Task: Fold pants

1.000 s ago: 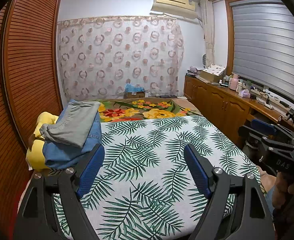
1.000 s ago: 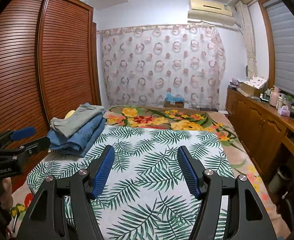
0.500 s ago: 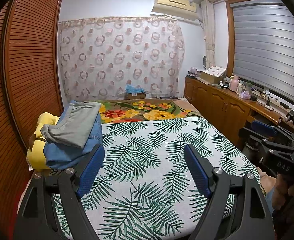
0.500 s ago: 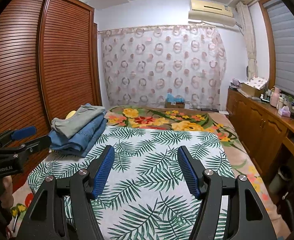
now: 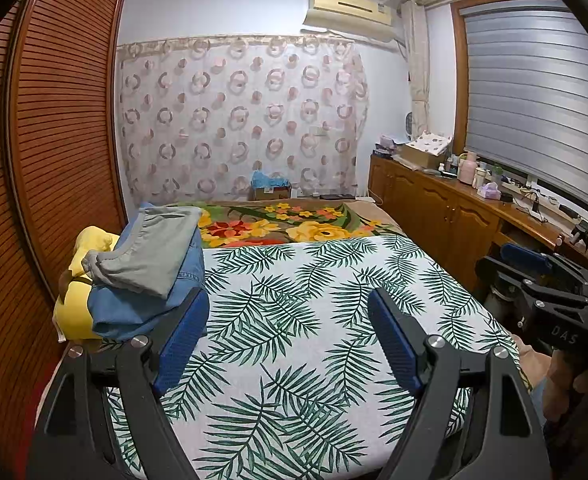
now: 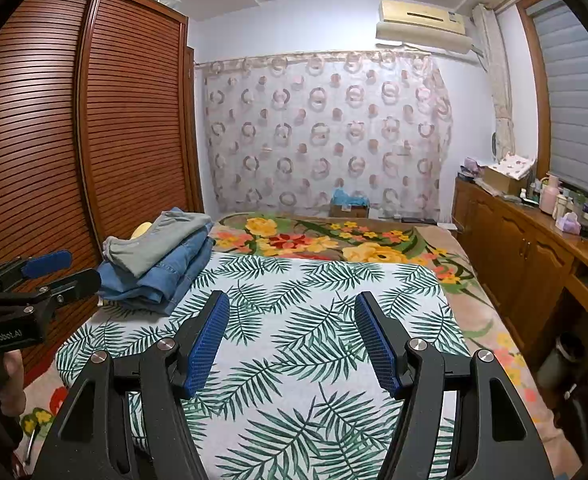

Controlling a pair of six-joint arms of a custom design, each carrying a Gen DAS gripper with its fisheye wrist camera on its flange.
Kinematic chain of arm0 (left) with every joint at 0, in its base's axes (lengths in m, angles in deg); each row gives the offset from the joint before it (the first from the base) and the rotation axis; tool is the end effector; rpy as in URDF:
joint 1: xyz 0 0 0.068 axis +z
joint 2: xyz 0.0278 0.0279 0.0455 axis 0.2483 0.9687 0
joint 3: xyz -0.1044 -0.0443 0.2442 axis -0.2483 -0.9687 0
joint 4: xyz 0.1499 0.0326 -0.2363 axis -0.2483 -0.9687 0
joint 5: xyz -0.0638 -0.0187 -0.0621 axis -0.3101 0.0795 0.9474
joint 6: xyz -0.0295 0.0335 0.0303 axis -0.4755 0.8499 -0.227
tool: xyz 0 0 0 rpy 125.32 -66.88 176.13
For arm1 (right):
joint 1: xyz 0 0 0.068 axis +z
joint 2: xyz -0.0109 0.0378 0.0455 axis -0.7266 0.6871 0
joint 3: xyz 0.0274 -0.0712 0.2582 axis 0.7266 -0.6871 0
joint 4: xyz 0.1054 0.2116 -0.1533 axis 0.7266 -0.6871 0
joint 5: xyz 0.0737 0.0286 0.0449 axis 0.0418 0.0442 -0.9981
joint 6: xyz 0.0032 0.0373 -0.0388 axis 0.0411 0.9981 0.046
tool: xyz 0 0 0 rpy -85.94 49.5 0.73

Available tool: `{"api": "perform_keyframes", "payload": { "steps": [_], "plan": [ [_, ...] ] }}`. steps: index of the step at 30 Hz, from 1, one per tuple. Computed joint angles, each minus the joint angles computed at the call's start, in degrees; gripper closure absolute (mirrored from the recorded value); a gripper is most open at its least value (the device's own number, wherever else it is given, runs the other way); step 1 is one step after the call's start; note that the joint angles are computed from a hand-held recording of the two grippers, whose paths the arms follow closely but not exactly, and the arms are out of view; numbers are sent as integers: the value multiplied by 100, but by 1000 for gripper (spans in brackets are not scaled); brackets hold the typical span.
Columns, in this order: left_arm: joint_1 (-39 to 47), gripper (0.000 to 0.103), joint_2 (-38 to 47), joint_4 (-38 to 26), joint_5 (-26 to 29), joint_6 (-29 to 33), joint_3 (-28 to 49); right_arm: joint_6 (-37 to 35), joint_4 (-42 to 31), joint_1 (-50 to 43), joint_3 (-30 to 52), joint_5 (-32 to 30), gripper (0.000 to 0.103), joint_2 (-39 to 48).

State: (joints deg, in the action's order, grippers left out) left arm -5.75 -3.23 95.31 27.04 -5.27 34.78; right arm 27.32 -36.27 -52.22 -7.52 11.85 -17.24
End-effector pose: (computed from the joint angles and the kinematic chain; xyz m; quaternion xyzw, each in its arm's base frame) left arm 0.2526 -0.0810 0.1998 -0.0126 0.8505 -0.0090 0.5257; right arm 0.2580 -0.0080 0.1962 -0.1752 0.8002 0.1314 0.5583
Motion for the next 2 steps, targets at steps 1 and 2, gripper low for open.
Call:
{"api": "perform_keyframes", "payload": {
  "steps": [1,2],
  "plan": [
    [3,21,-2,1,4,1,-3,5,-5,9,-6,7,36,-13],
    [-2,21,4,-3,0,-1,7,6,4,10,-14,10,36,-17]
  ]
}}
